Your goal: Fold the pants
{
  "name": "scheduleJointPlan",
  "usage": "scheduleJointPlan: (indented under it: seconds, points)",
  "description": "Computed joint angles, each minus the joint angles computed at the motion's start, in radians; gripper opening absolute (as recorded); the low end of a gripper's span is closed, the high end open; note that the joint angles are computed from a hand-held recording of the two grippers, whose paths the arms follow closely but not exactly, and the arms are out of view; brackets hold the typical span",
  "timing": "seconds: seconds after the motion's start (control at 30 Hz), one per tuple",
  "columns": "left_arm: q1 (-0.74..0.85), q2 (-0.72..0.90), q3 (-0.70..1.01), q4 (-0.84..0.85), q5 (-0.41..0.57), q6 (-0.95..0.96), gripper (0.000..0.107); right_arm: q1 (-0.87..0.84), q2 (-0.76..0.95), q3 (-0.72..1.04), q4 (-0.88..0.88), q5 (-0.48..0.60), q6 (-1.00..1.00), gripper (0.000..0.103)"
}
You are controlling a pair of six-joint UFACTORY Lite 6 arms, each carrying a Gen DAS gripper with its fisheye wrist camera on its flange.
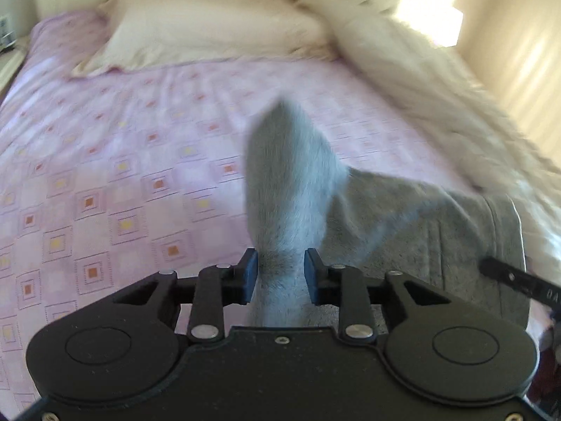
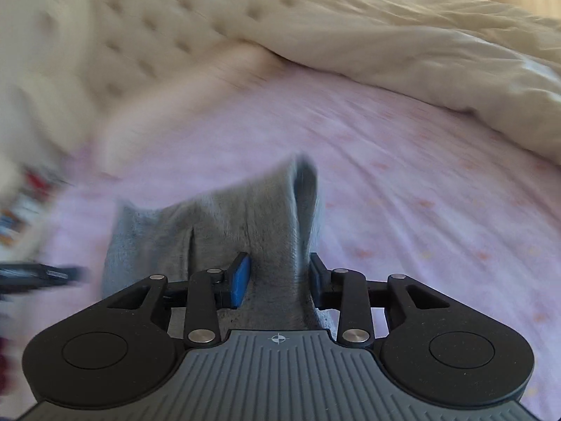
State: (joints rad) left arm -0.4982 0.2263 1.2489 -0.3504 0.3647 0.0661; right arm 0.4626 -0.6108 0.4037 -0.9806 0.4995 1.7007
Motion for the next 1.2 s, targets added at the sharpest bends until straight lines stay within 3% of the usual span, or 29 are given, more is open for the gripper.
scheduleJointPlan:
  seconds: [0.07, 0.13, 0.23, 0.4, 0.5, 0.57, 0.7, 0.93, 1.2]
  points:
    - [-0.016, 0.025, 0.001, 0.117, -0.002, -0.146, 0.036, 0.058, 0.018, -0.019, -0.078, 0.069, 0.103, 0.034]
    - [-0.023, 0.0, -0.046, 0.13, -0.008, -0.184, 0.036, 0.153, -0.066, -0.059, -0.081, 0.144, 0.169, 0.034]
    - [-0.056, -0.09, -0.139, 0.226, -0.024, -0.271, 0.036, 0.421, -0.126, -0.055, -0.07, 0.381, 0.256, 0.034]
    - [-0.174, -0.315, -0.33, 0.621, -0.015, -0.672, 0.04, 0.832, -0.018, 0.06, -0.011, 0.718, 0.429, 0.034]
    - [-0.261, -0.429, -0.4, 0.76, 0.054, -0.83, 0.043, 0.983, 0.065, 0.132, 0.02, 0.804, 0.523, 0.034]
    - [-0.331, -0.494, -0.443, 0.813, 0.116, -0.903, 0.051, 1.055, 0.133, 0.184, 0.039, 0.842, 0.563, 0.034]
    - [-0.474, -0.617, -0.522, 0.914, 0.212, -1.084, 0.051, 1.154, 0.234, 0.26, 0.057, 0.895, 0.637, 0.034]
    - [-0.588, -0.707, -0.569, 0.903, 0.286, -1.181, 0.051, 1.221, 0.334, 0.327, 0.07, 0.917, 0.685, 0.034]
    - [-0.606, -0.699, -0.564, 0.908, 0.298, -1.203, 0.051, 1.239, 0.333, 0.316, 0.079, 0.939, 0.717, 0.034]
